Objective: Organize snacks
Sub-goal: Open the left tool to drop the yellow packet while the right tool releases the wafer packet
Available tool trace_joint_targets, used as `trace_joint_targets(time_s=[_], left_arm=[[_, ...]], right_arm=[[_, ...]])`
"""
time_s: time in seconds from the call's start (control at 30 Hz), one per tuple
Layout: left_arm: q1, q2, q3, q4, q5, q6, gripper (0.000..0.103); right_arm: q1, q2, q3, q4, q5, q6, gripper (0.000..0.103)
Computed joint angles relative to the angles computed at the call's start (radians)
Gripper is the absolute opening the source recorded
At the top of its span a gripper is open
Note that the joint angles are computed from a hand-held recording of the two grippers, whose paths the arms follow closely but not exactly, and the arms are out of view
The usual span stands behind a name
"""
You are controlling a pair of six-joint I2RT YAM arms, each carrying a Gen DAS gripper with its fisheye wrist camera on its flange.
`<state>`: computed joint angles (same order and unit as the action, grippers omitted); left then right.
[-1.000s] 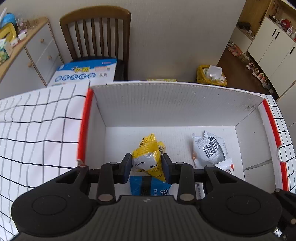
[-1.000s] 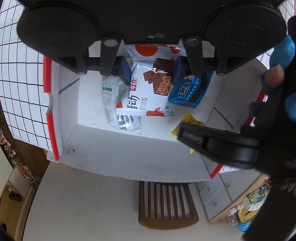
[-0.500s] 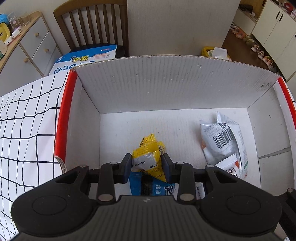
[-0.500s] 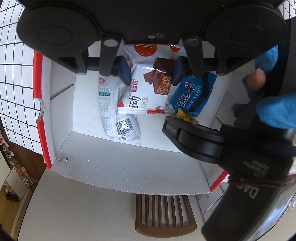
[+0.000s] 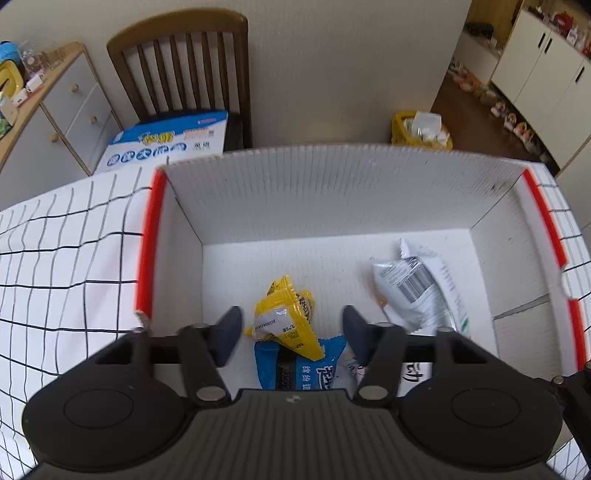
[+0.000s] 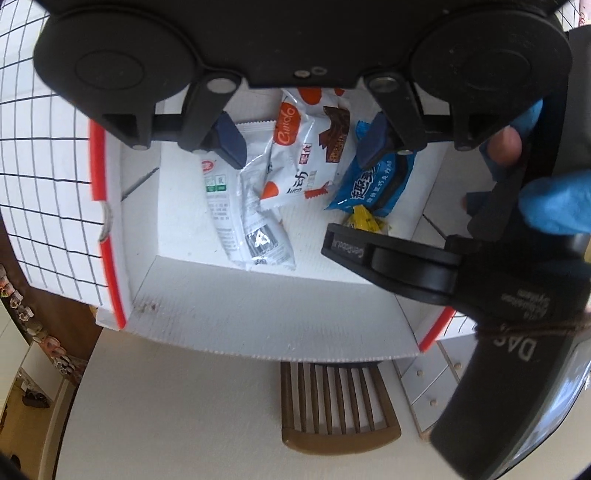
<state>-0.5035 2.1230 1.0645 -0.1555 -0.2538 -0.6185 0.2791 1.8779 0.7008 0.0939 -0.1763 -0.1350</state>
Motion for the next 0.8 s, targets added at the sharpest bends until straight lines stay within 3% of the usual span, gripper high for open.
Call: trace_joint_targets(time_s=[0.17, 0.33, 0.8], left_arm=[[-0.018, -0.082, -0.056, -0.003, -0.014, -0.014, 0.066], [-0.041, -0.181, -0.123, -0.012, -0.025, -0.026, 0.066], [-0.162, -0.529, -0.307, -0.095, -0.106, -0.055, 0.066]], right_arm=[[-0.009, -0.083, -0.043, -0.017, 0.011, 0.001, 0.072], [-0.016, -0.186, -0.094, -0.039, 0.028, 0.012, 0.082], [-0.014, -0.511, -0.212, -0.169, 0.046, 0.051, 0.087]])
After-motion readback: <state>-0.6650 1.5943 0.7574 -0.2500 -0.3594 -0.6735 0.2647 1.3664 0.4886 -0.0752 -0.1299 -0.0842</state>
